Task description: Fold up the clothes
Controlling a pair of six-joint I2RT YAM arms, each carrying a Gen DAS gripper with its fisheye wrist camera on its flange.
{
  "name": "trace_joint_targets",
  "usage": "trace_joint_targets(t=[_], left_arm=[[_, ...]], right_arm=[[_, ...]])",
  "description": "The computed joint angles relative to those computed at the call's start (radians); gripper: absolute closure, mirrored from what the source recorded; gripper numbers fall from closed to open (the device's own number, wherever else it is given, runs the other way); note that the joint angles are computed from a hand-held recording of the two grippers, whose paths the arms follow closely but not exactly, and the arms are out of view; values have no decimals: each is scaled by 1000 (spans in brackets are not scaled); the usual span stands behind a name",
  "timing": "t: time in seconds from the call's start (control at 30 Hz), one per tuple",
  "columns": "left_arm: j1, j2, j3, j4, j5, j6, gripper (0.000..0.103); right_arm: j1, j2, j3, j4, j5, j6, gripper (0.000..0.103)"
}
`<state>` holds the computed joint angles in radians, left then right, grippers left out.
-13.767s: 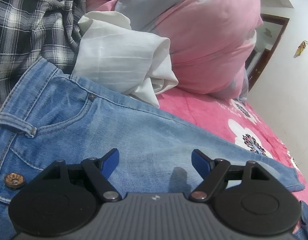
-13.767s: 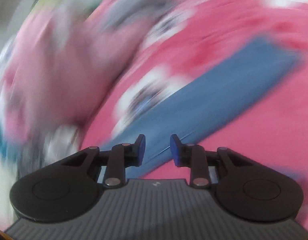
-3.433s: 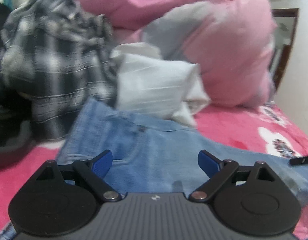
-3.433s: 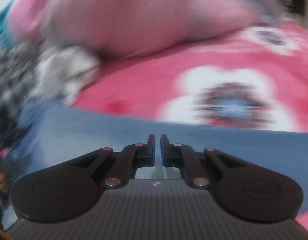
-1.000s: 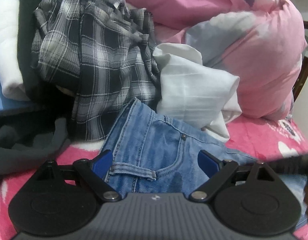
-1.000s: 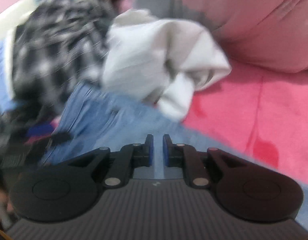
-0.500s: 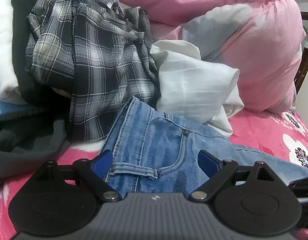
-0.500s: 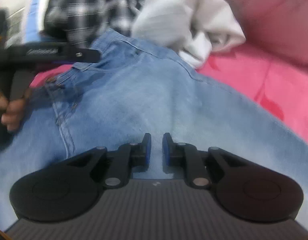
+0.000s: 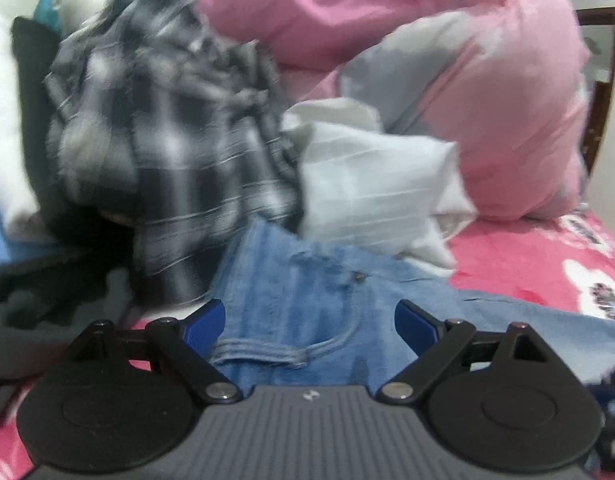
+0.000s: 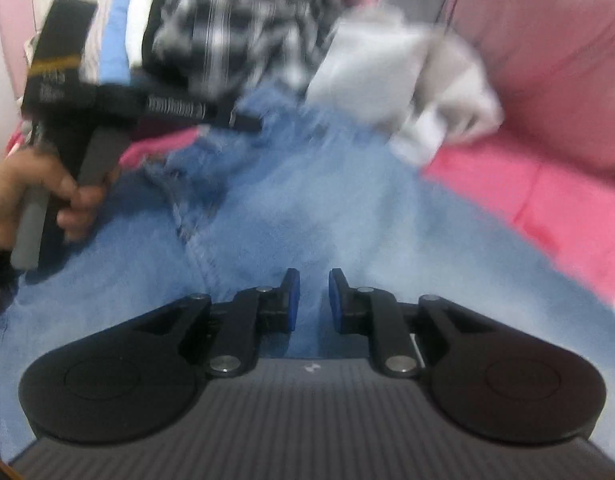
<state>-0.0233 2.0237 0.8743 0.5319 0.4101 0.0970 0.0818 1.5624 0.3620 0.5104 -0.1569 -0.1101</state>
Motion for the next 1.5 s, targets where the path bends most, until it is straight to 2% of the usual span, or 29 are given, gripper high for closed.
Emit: trace_joint_targets(t=[0.1,0.17,0.2,0.23,0.4,0.43,0.57,0.63,0.73,0.8,0.83,0.87,0.97,1.07,1.13,1.23,1.3,1.33,1.43,1.5], left_arm=[[-24,-1,-15,5,46,31,10],[-56,6,-23,-7,24,79,10],[-71,10,-27,-8,0,105,10],[-86,14,-31,-9,-25,131,10],[-128,21,-36,3,-101,174,10],[-133,22,-36,4,-104,178,10],[-128,27,-38,5,-101,190,10],[-126,26,-37,2,-96,189,10],[-123,29,-26,-14,-89,188,10],[-122,30,-26,-15,-86,187,10],[-122,31,-27,-13,-86,188,10],[-123,31,-27,-11,-87,188,10],[-123,30,-30,-7,-89,190,10],[-131,26,-33,-4,-101,193,10],[-134,26,-39,7,-105,196,10],[-126,28,-40,8,-92,200,10],[-118,32,-25,-17,-75,190,10],[-116,32,-19,-25,-71,186,10],[-121,32,-17,-26,-81,184,10],[-126,31,-19,-23,-91,188,10]], right_arm=[[-97,103,41,19,-21,29,88],[-184,171,40,57,-48,2,89],[-264,191,31,86,-130,3,89],[-321,188,34,76,-162,24,91],[-430,202,101,11,-32,66,91],[-416,193,111,0,-31,80,87],[-277,176,136,-2,-96,69,86],[-182,236,193,-15,-91,24,88],[-134,385,344,-57,-21,3,88],[-171,422,422,-85,-20,61,88],[-176,426,449,-98,55,103,92],[-198,428,473,-119,70,133,96],[-254,365,437,-142,3,200,90],[-249,321,387,-181,-120,149,90],[-213,358,420,-213,-157,125,91],[-189,405,481,-221,-84,139,92],[-253,403,493,-222,-18,179,92],[-304,396,488,-226,-23,196,97],[-432,305,430,-272,4,228,90],[-498,198,330,-260,-94,181,90]])
